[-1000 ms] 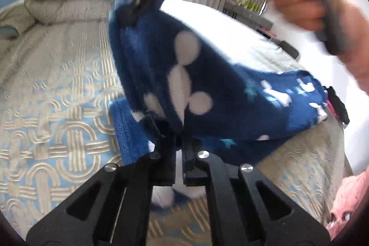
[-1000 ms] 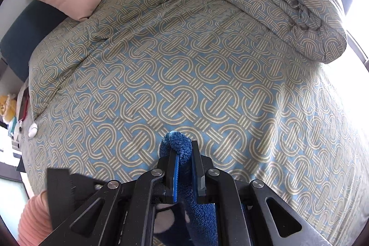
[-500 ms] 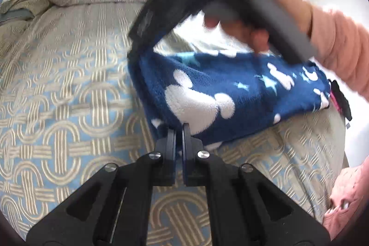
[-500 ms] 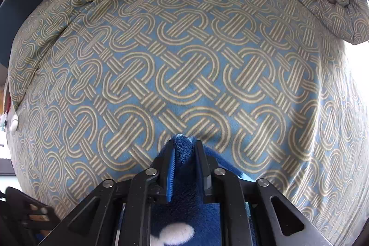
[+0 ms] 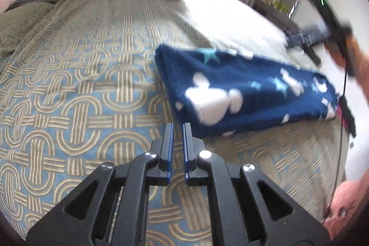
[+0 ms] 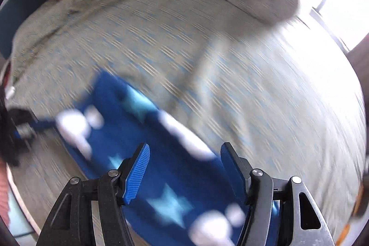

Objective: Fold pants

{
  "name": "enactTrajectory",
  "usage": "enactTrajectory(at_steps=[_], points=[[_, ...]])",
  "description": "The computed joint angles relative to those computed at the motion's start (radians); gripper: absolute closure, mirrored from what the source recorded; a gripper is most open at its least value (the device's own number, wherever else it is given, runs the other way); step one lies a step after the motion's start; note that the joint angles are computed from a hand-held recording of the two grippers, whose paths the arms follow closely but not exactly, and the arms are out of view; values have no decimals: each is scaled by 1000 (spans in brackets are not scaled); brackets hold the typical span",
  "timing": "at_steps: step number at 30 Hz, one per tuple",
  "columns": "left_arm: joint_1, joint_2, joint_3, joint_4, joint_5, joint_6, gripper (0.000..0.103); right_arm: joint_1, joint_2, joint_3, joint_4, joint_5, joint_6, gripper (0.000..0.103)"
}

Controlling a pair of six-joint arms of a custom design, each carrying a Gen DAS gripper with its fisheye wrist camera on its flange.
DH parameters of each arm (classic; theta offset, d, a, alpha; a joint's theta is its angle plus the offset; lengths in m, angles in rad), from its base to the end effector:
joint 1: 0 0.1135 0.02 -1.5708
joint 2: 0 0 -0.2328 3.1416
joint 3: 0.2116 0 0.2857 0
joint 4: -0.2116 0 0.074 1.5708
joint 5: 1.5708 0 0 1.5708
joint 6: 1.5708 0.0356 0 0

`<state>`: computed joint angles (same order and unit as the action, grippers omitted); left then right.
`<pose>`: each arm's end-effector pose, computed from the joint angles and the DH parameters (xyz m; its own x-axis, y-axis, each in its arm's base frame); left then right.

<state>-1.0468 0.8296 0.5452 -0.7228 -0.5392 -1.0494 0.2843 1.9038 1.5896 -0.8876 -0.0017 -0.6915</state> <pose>0.1177 -0.1672 0.1761 -0.7359 -0.2137 -0.6425 -0.0650 0.9668 -0.2471 0.4030 0.1178 0.2020 -0.5104 -0.8135 -0.2788 -0.7874 0.5724 -0.2288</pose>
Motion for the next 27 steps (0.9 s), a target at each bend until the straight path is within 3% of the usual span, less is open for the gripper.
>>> enactTrajectory(at_steps=[4,5,7,10,12,15,17,18,20,22,23,25,27], points=[[-3,105,117,67,-23,83,95,-258,-25,-26,-10,-58,-40,38],[5,169,165,103,-7,126,93,-325,-6,-9,-23,-77,-46,38],[25,289,247,157,18,175,75,-422,45,34,-41,-106,-31,38],[86,470,339,260,111,209,71,-508,148,129,-76,-164,1,38],[118,620,431,236,115,180,71,-521,203,158,-39,-167,14,38],[185,772,519,58,94,47,72,-511,266,153,134,-101,86,39],[243,662,368,165,149,-80,84,-517,325,201,196,-110,139,39],[268,591,319,149,167,-146,102,-522,351,237,193,-132,152,39],[290,526,302,67,170,-235,101,-528,363,261,185,-156,180,39],[267,577,411,-193,61,-370,88,-536,322,213,211,-170,158,39],[251,589,450,-318,4,-443,87,-556,281,160,239,-178,134,40],[232,487,401,-322,-14,-487,87,-592,200,66,271,-220,101,39],[203,413,375,-291,-21,-509,86,-657,139,25,198,-335,27,39]])
